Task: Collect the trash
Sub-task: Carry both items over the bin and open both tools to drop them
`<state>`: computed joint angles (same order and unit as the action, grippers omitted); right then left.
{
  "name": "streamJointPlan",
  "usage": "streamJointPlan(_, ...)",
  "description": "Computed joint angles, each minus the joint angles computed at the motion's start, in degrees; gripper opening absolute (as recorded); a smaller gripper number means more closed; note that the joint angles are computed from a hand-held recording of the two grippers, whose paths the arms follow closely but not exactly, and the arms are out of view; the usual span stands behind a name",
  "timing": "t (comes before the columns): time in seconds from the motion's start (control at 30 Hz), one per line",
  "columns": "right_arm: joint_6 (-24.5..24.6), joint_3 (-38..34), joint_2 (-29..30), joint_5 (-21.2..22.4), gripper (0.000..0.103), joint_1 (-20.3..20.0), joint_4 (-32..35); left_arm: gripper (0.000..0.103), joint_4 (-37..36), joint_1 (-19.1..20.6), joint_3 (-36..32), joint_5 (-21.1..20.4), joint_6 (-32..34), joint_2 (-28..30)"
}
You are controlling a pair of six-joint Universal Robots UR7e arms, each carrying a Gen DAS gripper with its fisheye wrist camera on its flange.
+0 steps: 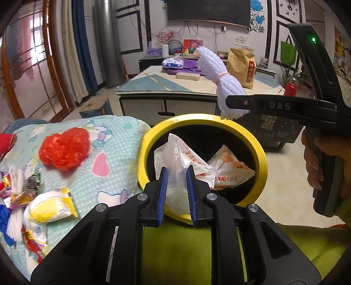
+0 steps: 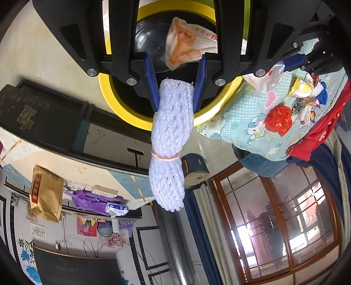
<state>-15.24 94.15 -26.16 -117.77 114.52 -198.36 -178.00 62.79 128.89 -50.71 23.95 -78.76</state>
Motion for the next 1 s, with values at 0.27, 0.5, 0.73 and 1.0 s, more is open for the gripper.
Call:
streamJointPlan(0.27, 1.29, -0.58, 0.38, 0.17, 0.031, -0.77, 2.77, 0.015, 1.06, 1.38, -1.04, -1.57, -1.28, 1.88)
streamJointPlan(0.5, 3.39, -1.11, 0.42, -0.78, 0.05, -1.37, 4.82, 0.045, 1.59, 2.58, -1.69, -3.51, -3.83, 1.79)
streamJointPlan(0.73, 3.62, -1.37, 0.6, -2.28, 0.058, -1.33, 4.17, 0.075, 0.42, 2.62, -1.09, -4.85, -5.74, -0.23)
streamJointPlan(1.0, 1.8, -1.26, 0.8, -0.99, 0.061, -0.7, 3.1, 0.092, -4.11, 1.64, 0.34, -4.18, -4.75, -2.2)
